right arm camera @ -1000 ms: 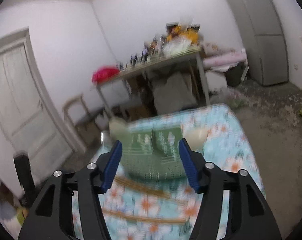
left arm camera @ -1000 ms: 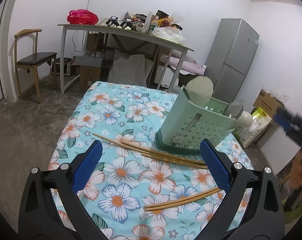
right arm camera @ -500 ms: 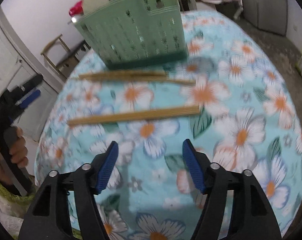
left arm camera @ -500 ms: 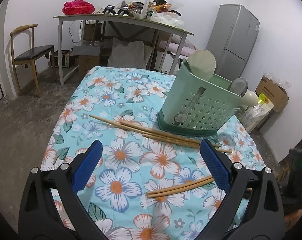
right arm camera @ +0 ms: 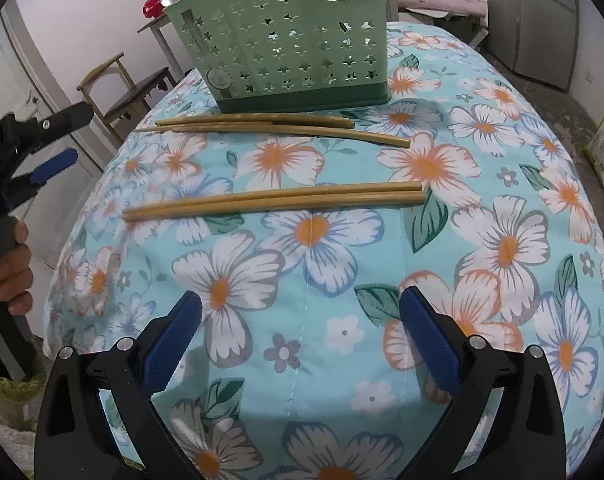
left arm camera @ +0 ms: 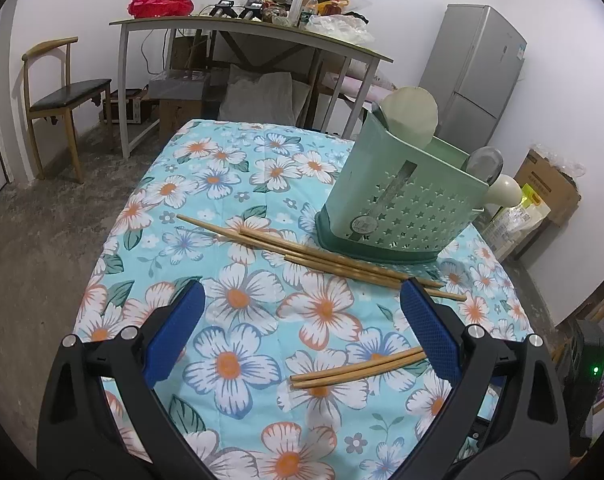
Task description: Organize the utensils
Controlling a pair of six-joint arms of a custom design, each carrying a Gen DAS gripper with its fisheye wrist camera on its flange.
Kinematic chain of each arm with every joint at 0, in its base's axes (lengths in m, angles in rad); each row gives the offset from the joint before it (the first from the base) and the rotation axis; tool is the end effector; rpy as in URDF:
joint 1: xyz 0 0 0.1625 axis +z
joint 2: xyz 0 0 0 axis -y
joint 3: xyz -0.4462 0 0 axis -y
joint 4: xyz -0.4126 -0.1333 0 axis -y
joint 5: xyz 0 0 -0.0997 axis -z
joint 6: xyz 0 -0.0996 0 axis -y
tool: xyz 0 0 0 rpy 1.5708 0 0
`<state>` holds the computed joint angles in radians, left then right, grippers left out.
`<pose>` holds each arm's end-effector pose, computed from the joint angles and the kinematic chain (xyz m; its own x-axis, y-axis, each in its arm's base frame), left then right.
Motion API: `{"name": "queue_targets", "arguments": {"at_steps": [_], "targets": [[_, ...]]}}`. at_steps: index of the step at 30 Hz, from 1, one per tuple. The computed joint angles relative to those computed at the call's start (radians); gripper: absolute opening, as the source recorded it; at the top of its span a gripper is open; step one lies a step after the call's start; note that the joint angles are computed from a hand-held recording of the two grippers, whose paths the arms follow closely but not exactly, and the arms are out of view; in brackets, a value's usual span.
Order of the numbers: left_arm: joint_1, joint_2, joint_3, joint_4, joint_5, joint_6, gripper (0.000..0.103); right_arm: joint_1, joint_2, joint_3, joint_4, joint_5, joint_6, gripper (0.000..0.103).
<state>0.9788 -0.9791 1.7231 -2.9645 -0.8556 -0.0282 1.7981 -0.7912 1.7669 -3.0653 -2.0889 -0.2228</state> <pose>-0.2131 -0.6729 0.2539 -0.8601 0.0734 -0.5049 0.4202 0.6631 -0.6194 0.2338 -0.6382 0.1125 -0.8362 -0.1446 0.5290 -0.3901 0.8348 -0.3886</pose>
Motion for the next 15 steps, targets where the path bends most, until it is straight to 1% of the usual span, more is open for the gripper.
{"name": "queue_targets", "arguments": {"at_steps": [3,11,15], "targets": [[0.0,0.0,0.0,0.0,-0.001,-0.001,0.094,0.001,0.003,0.0,-0.008,-0.009,-0.008,0.097],[0.001,0.001,0.002,-0.006,-0.001,0.006,0.094,-0.01,-0.008,0.013,-0.017,0.031,0.005,0.097],[0.0,0.0,0.002,0.0,0.001,-0.002,0.094,-0.006,-0.005,0.011,-0.02,0.017,-0.004,0.097]]}}
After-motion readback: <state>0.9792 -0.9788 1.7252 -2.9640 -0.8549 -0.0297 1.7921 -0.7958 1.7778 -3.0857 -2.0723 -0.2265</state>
